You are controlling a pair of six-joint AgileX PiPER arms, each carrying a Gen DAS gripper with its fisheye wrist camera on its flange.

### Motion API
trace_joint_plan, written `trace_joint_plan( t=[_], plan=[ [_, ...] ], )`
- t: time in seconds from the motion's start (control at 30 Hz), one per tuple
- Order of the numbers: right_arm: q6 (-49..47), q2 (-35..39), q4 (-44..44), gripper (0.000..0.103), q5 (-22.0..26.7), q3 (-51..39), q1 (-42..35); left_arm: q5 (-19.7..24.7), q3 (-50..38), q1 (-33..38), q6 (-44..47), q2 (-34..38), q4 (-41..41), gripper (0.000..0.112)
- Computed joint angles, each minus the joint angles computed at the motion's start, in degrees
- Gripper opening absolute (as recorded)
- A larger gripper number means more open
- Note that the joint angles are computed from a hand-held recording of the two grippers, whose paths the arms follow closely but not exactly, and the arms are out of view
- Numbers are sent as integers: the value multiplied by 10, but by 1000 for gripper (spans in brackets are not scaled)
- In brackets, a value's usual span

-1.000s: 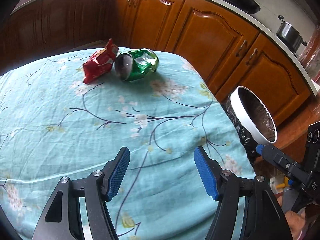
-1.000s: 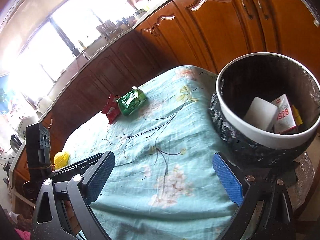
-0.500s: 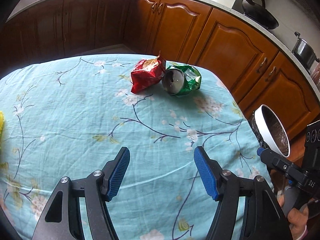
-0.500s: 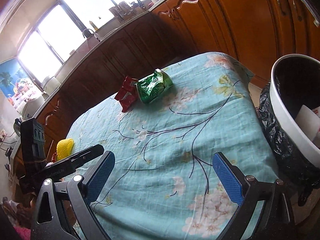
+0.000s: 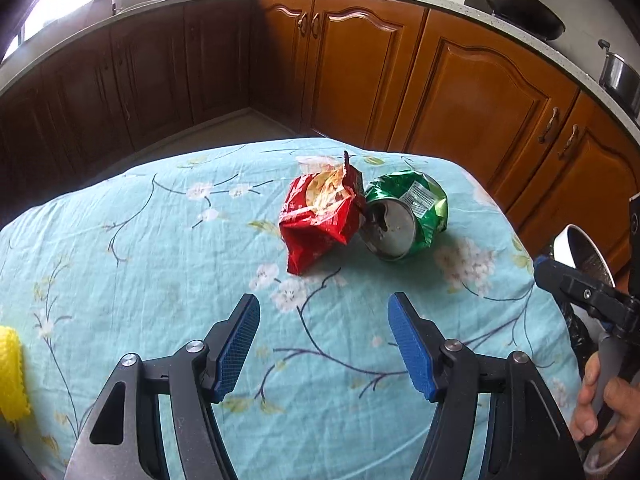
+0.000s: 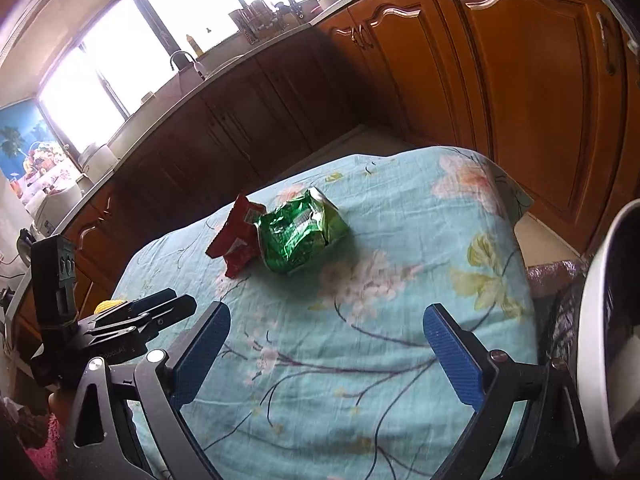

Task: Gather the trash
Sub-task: 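Grasp the red chip bag with the left gripper while the right gripper grasps the crushed green can, then carry the chip bag and green can over the bin and open both grippers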

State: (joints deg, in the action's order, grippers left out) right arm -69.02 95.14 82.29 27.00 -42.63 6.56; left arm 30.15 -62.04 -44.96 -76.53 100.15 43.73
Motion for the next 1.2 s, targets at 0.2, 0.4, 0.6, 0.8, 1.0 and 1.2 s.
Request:
trace_joint_plan(
  t=[0.2,0.4,0.6,0.8,1.0,1.2],
  plan=[
    [28,99,-37,78,2,-113,15,10,-72,30,60,62,-10,66],
    [70,164,-82,69,-17,-205,36,-10,-120,56,111,104,-40,65],
    [171,225,-181,38,-12,-282,48,-22,-146,66,124,131,-44,50],
    [143,195,-164,12,-25,-236,53,-38,-155,62,150,144,-55,19],
    [103,103,-114,11,-32,-133,37,-78,-89,49,95,94,-33,16],
    [41,-14,-49,11,-22,-9,-3,-115,-12,13,7,26,5,16]
  ],
)
